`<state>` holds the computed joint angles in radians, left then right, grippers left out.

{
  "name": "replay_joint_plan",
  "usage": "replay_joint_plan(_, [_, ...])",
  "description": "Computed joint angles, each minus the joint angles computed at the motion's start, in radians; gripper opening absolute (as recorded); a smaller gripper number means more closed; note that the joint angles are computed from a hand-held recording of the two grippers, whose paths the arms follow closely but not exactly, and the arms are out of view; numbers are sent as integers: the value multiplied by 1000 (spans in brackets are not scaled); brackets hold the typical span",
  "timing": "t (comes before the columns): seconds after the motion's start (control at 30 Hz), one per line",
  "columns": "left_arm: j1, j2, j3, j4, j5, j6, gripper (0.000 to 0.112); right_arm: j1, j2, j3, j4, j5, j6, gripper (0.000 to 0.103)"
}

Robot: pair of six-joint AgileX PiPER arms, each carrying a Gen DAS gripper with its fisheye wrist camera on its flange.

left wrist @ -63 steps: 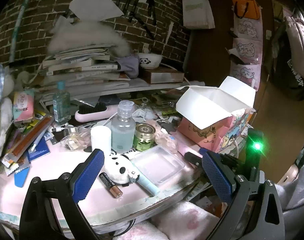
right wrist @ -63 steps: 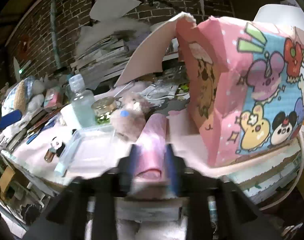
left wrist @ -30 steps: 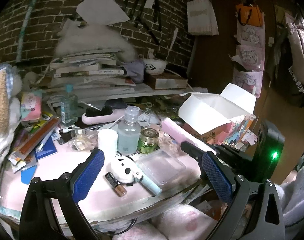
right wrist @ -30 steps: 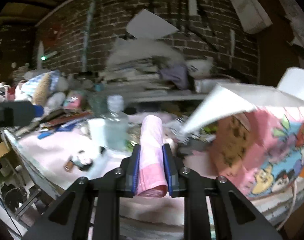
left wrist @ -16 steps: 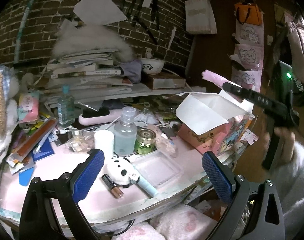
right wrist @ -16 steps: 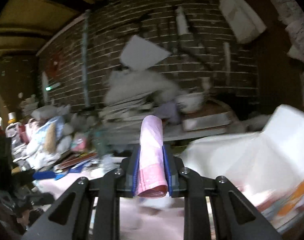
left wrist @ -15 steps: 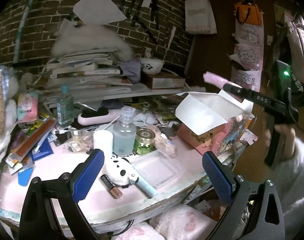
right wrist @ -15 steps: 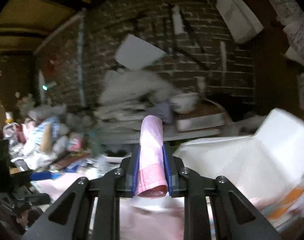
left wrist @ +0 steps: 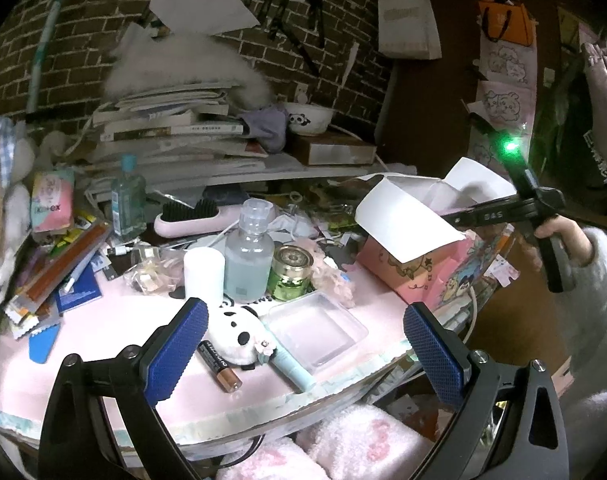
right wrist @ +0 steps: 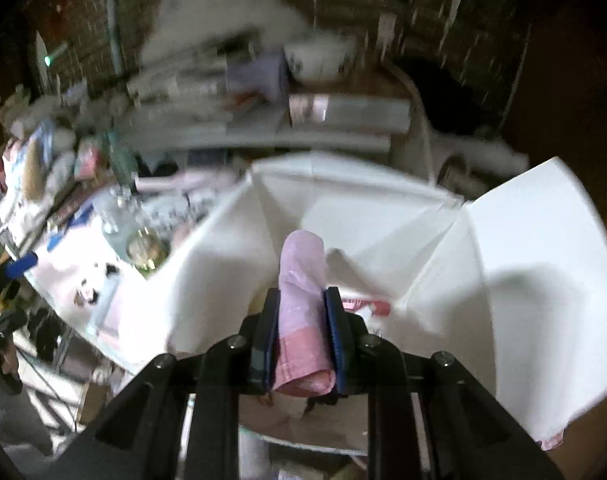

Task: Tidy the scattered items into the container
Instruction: 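Carry the pink cloth into the white paper box and open the right gripper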

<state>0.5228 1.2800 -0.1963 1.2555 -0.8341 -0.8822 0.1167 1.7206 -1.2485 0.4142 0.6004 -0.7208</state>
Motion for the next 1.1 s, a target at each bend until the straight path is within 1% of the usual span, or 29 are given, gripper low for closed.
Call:
replay_joint_plan(0.1, [-4,3,-3,-9,9,5,98,6,65,-83,-74,73,59,19])
replay_joint_plan(0.27, [2,-3,-12,7,27,-14,98,2,130,-188,-104,196,79,19])
replay_joint_plan(0.37, [12,-14,-11,22,22,-24,98,13,169,-261,-156,272,114,19])
replay_joint_plan(0.47, [11,-18,-10,21,24,-23,98,31,184,-290,-220,294,153,19])
replay_joint_plan(0.57, [14,-13,-11,23,24,-23,98,38,171,-275,-238,275,162,21])
replay_joint_plan(0.63, [17,-1,-15,21,29,-18,98,31,153,-256,-215,257,155,39])
replay_joint_plan(0.67, [18,6,-16,14,33,-11,98,27,141,-243,-200,242,155,61])
replay_joint_plan(0.7, [20,17,-17,6,35,-2,98,17,126,-228,-168,228,146,70])
replay_joint_plan(0.77, [29,46,-20,-11,27,23,98,2,90,-195,-111,204,121,70])
replay_joint_plan(0.87, [40,102,-26,-50,11,69,98,-13,15,-115,15,131,44,72])
replay_joint_plan(0.97, [33,158,-32,-106,4,122,98,-28,-64,-13,273,90,-154,84])
replay_joint_plan(1.03, [3,189,-34,-158,20,161,98,-16,-106,51,412,76,-280,84])
replay_joint_plan(1.1, [-18,222,-32,-204,20,210,97,9,-148,130,582,60,-452,84])
